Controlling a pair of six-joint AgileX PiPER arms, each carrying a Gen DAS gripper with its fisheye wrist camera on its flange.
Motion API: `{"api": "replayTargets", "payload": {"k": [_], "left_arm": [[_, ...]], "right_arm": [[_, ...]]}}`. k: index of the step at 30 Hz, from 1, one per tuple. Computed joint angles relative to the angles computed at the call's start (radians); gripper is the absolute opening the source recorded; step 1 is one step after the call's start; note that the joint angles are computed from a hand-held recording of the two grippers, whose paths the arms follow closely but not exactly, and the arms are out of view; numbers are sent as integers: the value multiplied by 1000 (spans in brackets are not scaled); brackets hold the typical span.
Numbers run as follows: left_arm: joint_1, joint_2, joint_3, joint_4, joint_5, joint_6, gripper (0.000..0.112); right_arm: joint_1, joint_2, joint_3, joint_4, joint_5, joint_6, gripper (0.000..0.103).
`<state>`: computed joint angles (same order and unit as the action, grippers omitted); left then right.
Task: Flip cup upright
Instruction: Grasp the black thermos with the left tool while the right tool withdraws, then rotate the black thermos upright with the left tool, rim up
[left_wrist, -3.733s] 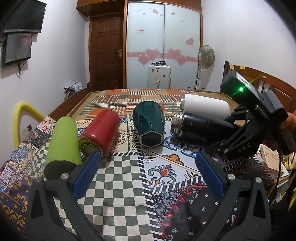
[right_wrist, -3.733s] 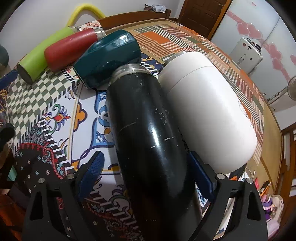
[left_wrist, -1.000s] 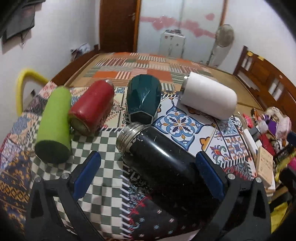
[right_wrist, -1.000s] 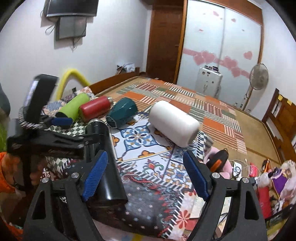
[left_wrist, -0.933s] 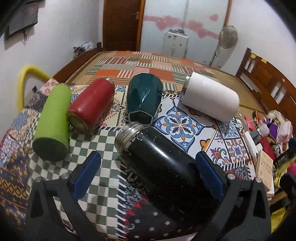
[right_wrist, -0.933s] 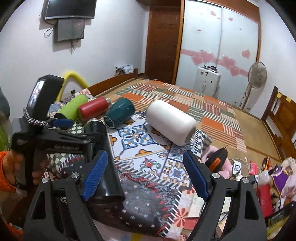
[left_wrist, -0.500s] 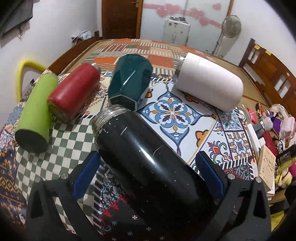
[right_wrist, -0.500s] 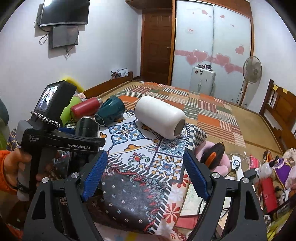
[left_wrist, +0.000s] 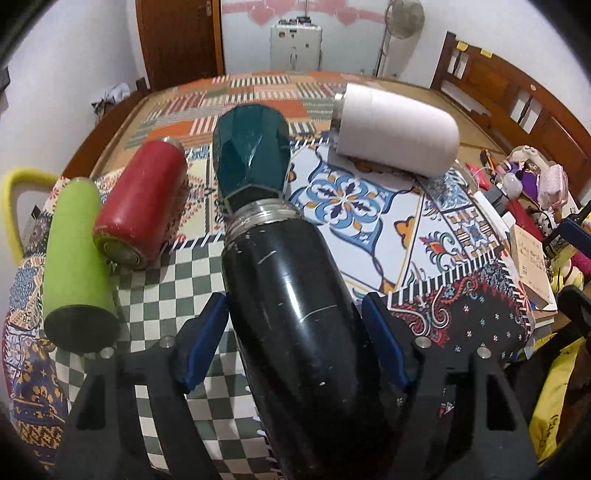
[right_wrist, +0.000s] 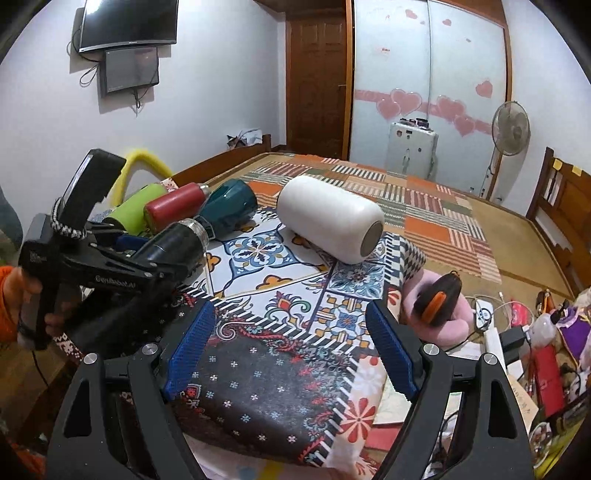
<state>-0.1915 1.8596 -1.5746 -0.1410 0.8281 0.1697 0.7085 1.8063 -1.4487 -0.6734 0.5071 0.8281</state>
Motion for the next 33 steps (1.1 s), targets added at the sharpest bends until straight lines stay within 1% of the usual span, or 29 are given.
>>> {"api": "replayTargets", "payload": {"k": [3,8,9,11,12,15,18,22,25,28,33], "left_arm": [[1,45,-70,7,79,35,77],[27,123,-217,-31,239,62,73],[30,133,-237,-38,262,68,71],[31,132,-249,-43,279,69,69],[28,123,-242,-40,276,68,69],[20,52,-178,-41,210,85,67],[29,-16,-141,-76,161,103,66],[62,-110,-88,-151,115,146,65],[80,-174,-42,-197,81,180,65],[92,-222,-10,-229,60,210,65],[92,-263,16,-241,26,238,64]], "right_arm": [[5,4,-7,9,3,-11,82],[13,6,-8,11,4,-18,82],[13,9,-13,15,5,-23,82],[15,13,-14,9,5,-15,82],[14,13,-13,9,2,-12,82],[14,11,-9,-1,-4,6,82],[11,8,-11,-8,-9,18,82],[16,2,-17,-29,-13,40,82],[30,-5,-18,-81,-17,82,82],[44,-9,-18,-144,-25,138,82],[51,-7,-30,-186,-41,190,82]]}}
